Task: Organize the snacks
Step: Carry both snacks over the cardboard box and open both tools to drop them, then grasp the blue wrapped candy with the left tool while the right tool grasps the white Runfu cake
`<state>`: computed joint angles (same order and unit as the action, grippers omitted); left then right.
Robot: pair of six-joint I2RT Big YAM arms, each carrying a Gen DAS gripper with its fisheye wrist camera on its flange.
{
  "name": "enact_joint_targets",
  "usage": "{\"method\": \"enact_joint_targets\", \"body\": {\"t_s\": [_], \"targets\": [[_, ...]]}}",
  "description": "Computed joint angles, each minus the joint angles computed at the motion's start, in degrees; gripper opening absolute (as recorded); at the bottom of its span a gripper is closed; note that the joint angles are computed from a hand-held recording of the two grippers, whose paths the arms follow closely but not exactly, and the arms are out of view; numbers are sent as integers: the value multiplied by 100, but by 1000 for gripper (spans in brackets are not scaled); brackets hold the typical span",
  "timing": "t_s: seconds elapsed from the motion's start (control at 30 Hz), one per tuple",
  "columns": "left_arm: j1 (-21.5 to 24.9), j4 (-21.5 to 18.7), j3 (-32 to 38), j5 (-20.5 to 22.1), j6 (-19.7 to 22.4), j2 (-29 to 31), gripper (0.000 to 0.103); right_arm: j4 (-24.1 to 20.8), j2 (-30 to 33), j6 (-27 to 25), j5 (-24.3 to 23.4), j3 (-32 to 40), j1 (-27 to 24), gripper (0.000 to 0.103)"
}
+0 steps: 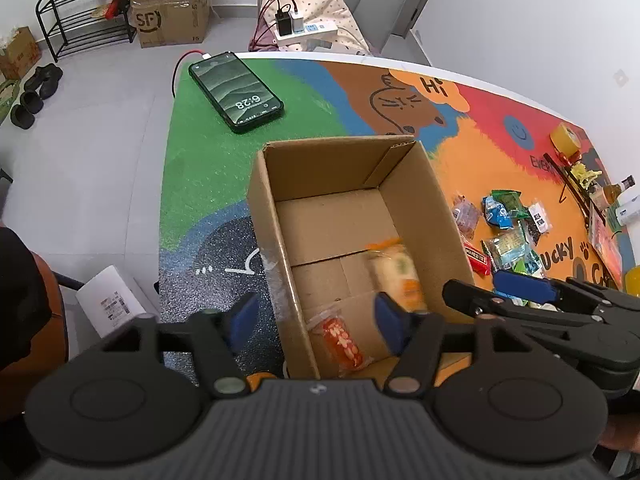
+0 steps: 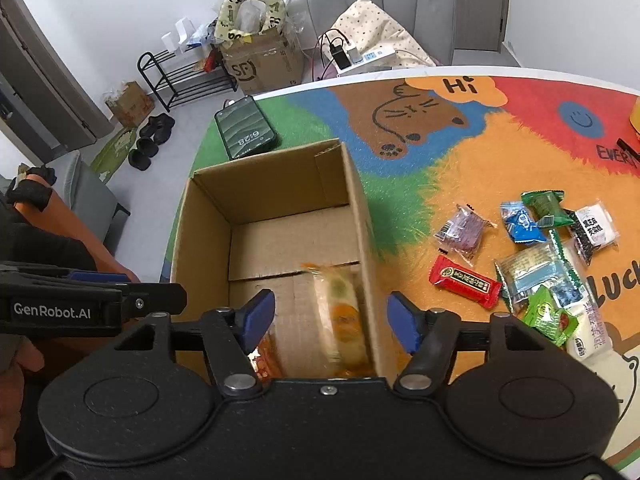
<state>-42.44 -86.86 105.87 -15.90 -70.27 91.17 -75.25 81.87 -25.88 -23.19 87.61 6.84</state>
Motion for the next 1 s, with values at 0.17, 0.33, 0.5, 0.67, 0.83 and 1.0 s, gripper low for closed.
{"method": "enact_joint_targets", "body": {"t_s": [0.17, 0.33, 0.5, 0.67, 0.83, 1.0], "targets": [[-50, -37, 142, -93, 3, 86, 79, -65, 20, -50, -34, 80, -203, 66], [-81, 6, 417, -96, 50, 284, 83, -80, 20, -100, 2, 156, -480, 73], [-131, -1, 915, -123, 144, 637, 85, -136, 111, -207, 42, 315, -824, 75], [-178, -56, 1565, -67, 266, 1100, 85, -205, 250, -326, 74, 506, -1148, 76], [-235, -176, 2334, 8, 396, 1625, 85, -283, 427, -456, 52, 735, -1458, 77], [-298, -443, 3372, 97, 619, 2282, 85, -341, 637, -591, 30, 951, -1739, 77]]}}
